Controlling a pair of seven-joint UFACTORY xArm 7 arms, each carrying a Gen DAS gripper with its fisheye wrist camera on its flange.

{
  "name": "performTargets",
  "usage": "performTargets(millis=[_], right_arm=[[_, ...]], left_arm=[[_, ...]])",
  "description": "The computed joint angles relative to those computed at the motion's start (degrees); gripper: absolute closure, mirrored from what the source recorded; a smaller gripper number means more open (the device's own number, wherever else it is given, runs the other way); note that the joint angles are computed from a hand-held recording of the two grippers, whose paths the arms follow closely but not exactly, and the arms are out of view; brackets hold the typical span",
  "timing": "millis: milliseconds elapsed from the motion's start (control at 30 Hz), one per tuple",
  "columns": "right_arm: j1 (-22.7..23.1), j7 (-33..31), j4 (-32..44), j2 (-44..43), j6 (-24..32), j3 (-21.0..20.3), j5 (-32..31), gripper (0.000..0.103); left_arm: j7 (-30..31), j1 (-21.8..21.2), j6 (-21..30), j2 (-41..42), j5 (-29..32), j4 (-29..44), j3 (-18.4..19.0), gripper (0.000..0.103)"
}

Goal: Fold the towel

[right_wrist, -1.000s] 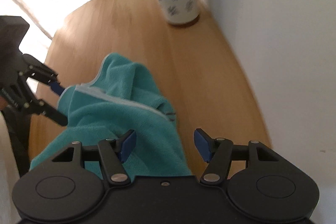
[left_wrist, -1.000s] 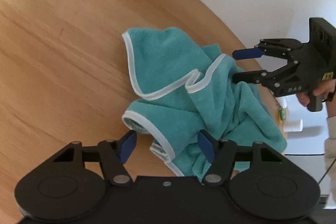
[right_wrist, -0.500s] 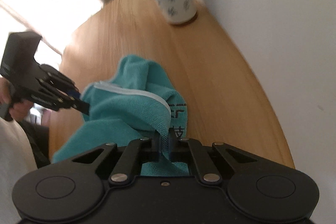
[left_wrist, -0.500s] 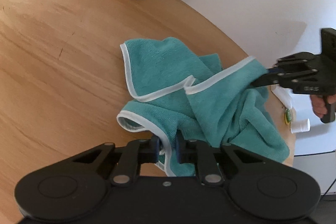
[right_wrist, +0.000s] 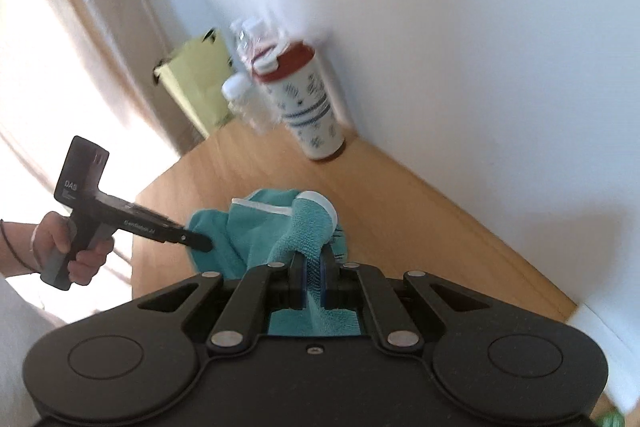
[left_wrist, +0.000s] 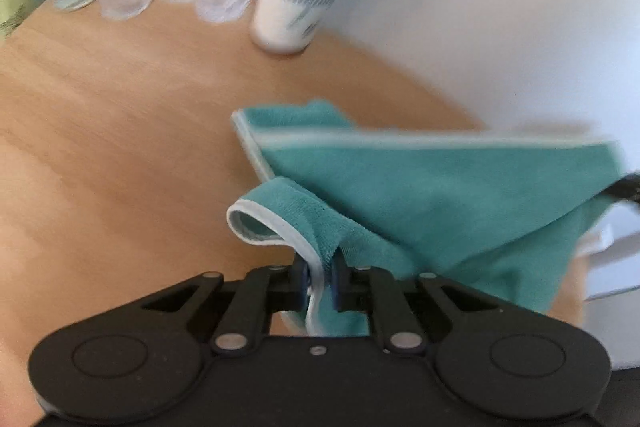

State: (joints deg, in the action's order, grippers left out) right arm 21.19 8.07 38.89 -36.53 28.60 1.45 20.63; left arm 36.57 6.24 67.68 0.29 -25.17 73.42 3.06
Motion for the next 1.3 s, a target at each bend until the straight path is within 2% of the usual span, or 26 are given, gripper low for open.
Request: performTargets(millis=[100,167,200,367,467,567,733,767,800,867,1033,1167,1300], right_arm=[[-4.91,9.67,-2.33,-4.62,-0.23,6.47,-3.63,0.098],[-6.18,14.27,-2.87,-6.7,0.11,8.41,-5.82,0.098],[-6.81,16.93,-2.99,-8.1,0.71,9.6,-6.9,0.098],[-10.75,28.35,-0.44,-10.34,6.7,16.25,-14.28,0.098],[-13.07,33.95,1.26,-7.16,8.17,19.27,-18.51,0.098],[-15.87,38.57,2.31,-2.21,5.52,21.47,-23.18,0.098],[-19.86,42.18,11.74,11.99,9.66,24.66,-34.16,0.095],[-20.28,43.15,13.08,13.94,10.63,25.04,-36.17,0.087],[-20.13,43.64,14.04,15.0,11.88,25.09,-37.64,0.071],[-19.05,44.25,14.77,15.38,14.09,24.57,-39.39,0.058],[-14.66,47.26,12.61,10.27,20.53,21.17,-38.45,0.057],[-9.93,49.16,7.21,2.18,24.1,16.7,-33.42,0.057],[-6.96,55.27,-1.05,-6.75,25.27,15.45,-25.53,0.057]], left_arm=[[2.95,1.23,1.48,0.28,-0.49,1.68,1.08,0.093],[3.39,1.93,2.56,0.9,-1.09,3.04,1.41,0.093],[4.11,2.68,4.47,1.73,-1.93,4.74,1.85,0.093],[7.13,4.17,7.5,2.74,-1.69,6.52,1.7,0.093],[8.03,4.76,8.61,3.06,-0.15,5.89,1.64,0.093],[8.93,4.96,9.04,2.92,0.72,4.82,1.56,0.093],[9.48,5.18,9.68,3.69,1.63,5.18,1.46,0.093],[9.46,5.25,9.89,4.12,1.58,5.65,1.45,0.093],[9.3,5.36,10.2,4.52,1.62,6.15,1.46,0.093],[9.87,5.6,10.81,4.95,1.63,6.69,1.36,0.093],[11.32,5.67,11.6,5.2,2.57,7.08,1.06,0.093],[12.21,5.63,12.43,5.92,2.58,8.21,0.82,0.092],[12.42,5.25,12.29,6.11,3.76,8.33,0.52,0.092]])
